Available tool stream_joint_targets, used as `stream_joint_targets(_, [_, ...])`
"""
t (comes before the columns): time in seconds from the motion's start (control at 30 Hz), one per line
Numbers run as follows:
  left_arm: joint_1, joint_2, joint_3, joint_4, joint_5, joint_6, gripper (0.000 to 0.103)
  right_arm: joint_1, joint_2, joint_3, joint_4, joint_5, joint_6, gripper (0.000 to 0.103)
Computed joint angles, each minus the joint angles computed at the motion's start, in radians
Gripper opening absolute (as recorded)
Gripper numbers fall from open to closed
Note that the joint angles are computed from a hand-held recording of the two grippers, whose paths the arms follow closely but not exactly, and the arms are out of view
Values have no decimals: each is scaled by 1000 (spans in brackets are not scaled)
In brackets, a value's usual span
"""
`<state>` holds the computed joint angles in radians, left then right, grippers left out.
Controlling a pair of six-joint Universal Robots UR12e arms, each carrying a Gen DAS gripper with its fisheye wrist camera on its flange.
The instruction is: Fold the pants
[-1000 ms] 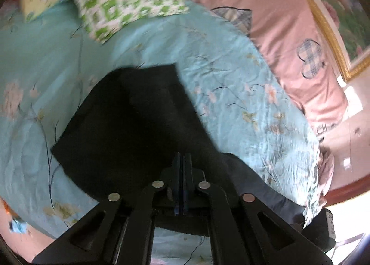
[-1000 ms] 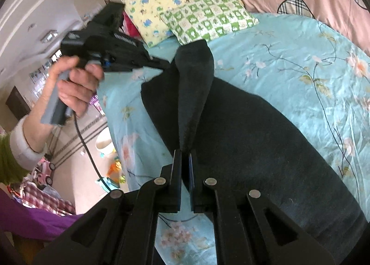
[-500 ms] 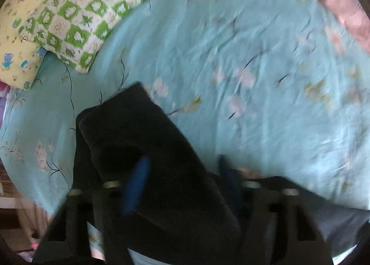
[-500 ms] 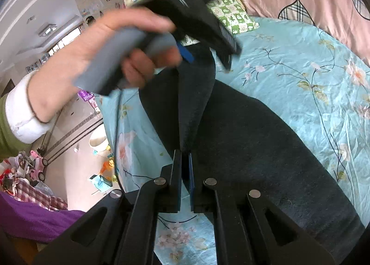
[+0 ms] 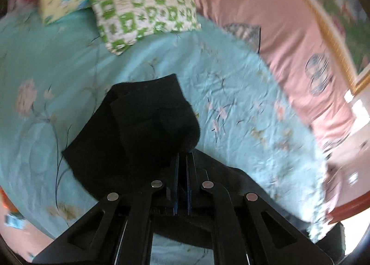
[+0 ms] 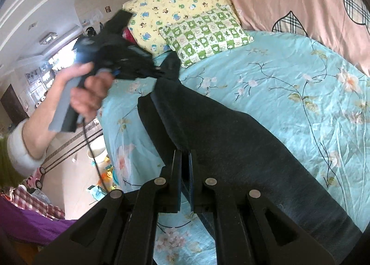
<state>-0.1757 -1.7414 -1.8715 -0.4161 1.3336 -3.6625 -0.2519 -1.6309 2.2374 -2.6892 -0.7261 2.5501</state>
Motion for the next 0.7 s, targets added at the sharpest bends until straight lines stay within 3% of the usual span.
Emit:
stream_joint_targets(0.23, [51, 17, -130, 175, -94, -89, 3, 20, 6, 0, 40, -42, -42, 6])
stream_joint_targets(0.4, [76, 13, -183, 311, -132, -85, 4, 38, 10, -1, 39, -78, -52, 6])
stream_joint_targets(0.6, [84, 35, -218, 311, -115, -25, 5, 44, 19, -16, 90, -91, -40, 10])
stream_joint_targets(0.7, [93, 57, -242, 291, -95, -28, 7, 39, 12, -19, 130, -78, -53, 18])
